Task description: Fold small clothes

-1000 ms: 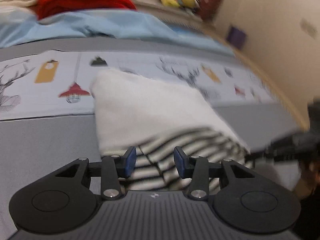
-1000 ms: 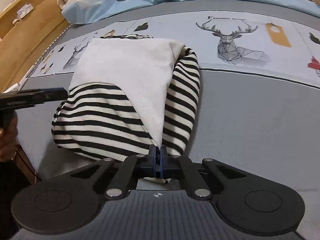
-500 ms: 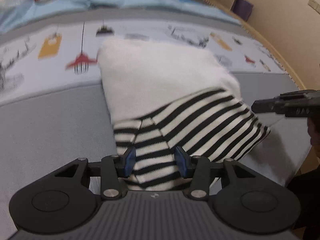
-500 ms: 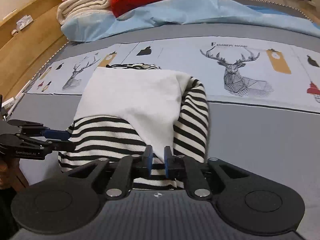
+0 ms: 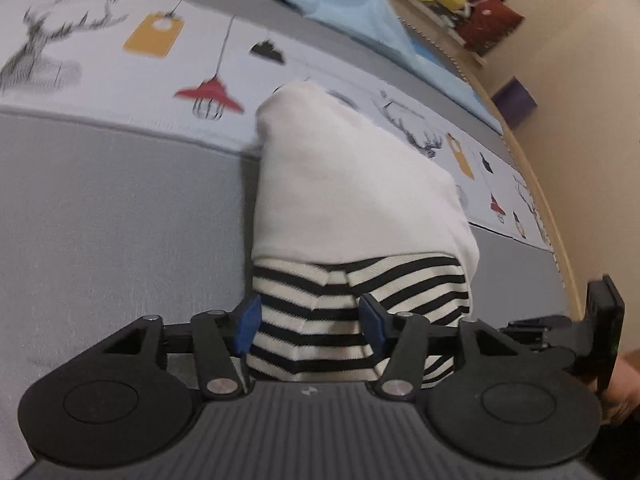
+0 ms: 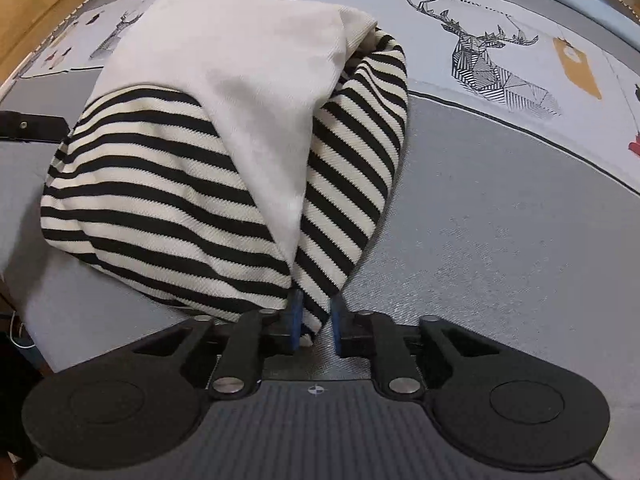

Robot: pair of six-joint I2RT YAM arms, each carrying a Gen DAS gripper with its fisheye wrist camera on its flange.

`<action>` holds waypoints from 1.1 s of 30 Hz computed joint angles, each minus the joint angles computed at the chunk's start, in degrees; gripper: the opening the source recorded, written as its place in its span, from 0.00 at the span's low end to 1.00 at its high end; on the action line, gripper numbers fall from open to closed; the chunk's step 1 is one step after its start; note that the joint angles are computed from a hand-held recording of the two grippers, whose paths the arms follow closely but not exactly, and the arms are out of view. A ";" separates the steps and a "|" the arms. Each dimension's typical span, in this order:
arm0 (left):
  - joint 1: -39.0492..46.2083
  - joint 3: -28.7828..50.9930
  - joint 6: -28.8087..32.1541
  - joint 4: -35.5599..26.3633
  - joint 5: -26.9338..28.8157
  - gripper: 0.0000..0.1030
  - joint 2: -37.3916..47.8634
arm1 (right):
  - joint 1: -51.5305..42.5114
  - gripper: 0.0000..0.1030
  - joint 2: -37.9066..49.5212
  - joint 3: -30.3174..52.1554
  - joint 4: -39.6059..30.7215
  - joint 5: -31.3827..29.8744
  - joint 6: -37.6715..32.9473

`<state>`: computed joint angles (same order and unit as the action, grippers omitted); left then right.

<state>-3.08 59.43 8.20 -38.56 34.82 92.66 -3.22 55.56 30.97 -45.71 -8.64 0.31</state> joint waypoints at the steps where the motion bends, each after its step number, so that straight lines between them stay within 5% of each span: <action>1: -0.35 0.78 -0.07 -1.27 -1.23 0.64 1.56 | 0.60 0.05 0.01 0.11 -0.03 0.14 0.56; 4: -0.55 3.40 1.43 -5.29 -1.36 0.69 6.58 | 1.26 0.01 -0.78 -0.19 -0.82 -0.67 1.12; 8: 0.94 4.18 3.12 -5.41 0.84 0.35 6.64 | 1.98 0.01 -2.19 -0.16 -2.47 -2.39 1.03; 13: 2.97 4.01 1.77 -3.77 -0.75 0.28 5.49 | -0.30 0.00 -4.53 0.14 -5.39 -9.49 -0.22; 25: -1.09 0.04 5.86 -2.62 -9.01 0.47 0.50 | 1.86 0.00 -8.62 0.43 -6.90 0.15 4.26; 29: -2.09 -4.29 6.00 1.67 -13.07 0.50 -7.61 | 6.21 0.03 -8.95 1.73 -10.53 6.26 6.73; 33: -4.06 -11.68 6.38 7.72 -17.22 0.81 -23.12 | 13.39 0.24 -17.35 4.55 -16.86 15.25 16.42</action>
<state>-7.13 47.75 14.58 -30.83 17.60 69.54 10.17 38.21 35.52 -62.56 6.61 16.73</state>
